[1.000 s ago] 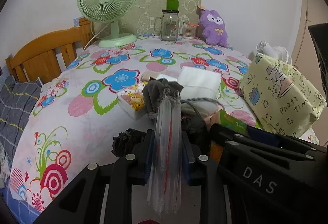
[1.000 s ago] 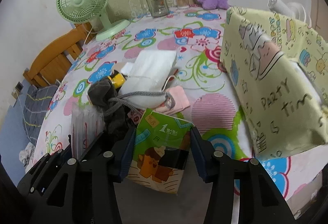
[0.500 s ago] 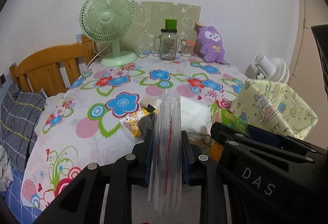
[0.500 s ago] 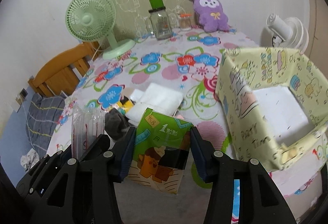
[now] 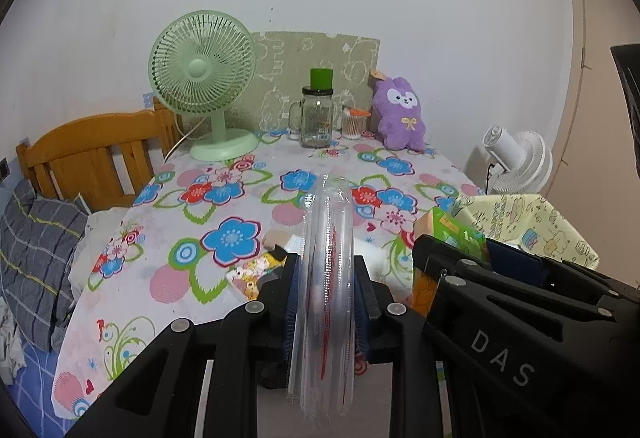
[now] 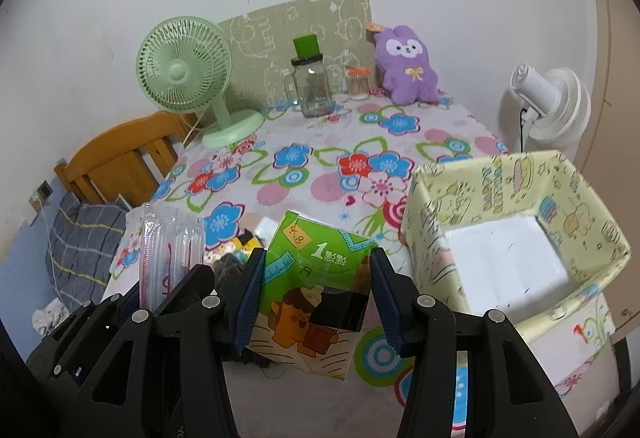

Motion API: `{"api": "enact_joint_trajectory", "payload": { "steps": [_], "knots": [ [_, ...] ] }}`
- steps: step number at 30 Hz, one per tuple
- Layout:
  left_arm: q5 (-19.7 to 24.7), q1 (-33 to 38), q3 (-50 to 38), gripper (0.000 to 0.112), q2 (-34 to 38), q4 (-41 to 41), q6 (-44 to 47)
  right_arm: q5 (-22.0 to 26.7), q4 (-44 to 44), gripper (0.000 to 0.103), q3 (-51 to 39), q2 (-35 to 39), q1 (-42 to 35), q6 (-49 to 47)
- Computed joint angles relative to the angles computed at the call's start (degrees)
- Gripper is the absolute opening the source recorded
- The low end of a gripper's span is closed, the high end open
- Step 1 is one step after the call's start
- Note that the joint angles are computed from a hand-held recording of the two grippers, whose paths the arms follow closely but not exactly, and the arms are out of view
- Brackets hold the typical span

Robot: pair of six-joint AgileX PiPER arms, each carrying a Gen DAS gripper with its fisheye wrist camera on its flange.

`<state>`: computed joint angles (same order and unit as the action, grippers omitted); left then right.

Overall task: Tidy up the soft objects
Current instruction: 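Carry the sleeve and green box into the yellow gift box and open both tools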

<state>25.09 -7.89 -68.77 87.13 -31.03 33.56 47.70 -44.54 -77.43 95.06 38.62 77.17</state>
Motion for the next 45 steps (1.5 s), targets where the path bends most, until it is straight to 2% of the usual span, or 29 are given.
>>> {"api": "enact_joint_trajectory", "payload": {
  "steps": [12, 35, 45],
  "knots": [
    [-0.13, -4.21, -3.06, 0.023, -0.23, 7.23, -8.88, 0.92, -1.75, 0.054, 0.56, -3.59, -1.42, -2.78],
    [0.37, -16.47, -11.27, 0.023, 4.49, 23.88, -27.19, -2.69, -1.51, 0.054, 7.56, -12.61, -11.33, -9.58],
    [1.91, -20.87, -14.56, 0.023, 7.86, 26.38, -29.21, -4.41, -1.19, 0.054, 10.82, -15.10, -15.42, -12.56]
  ]
}}
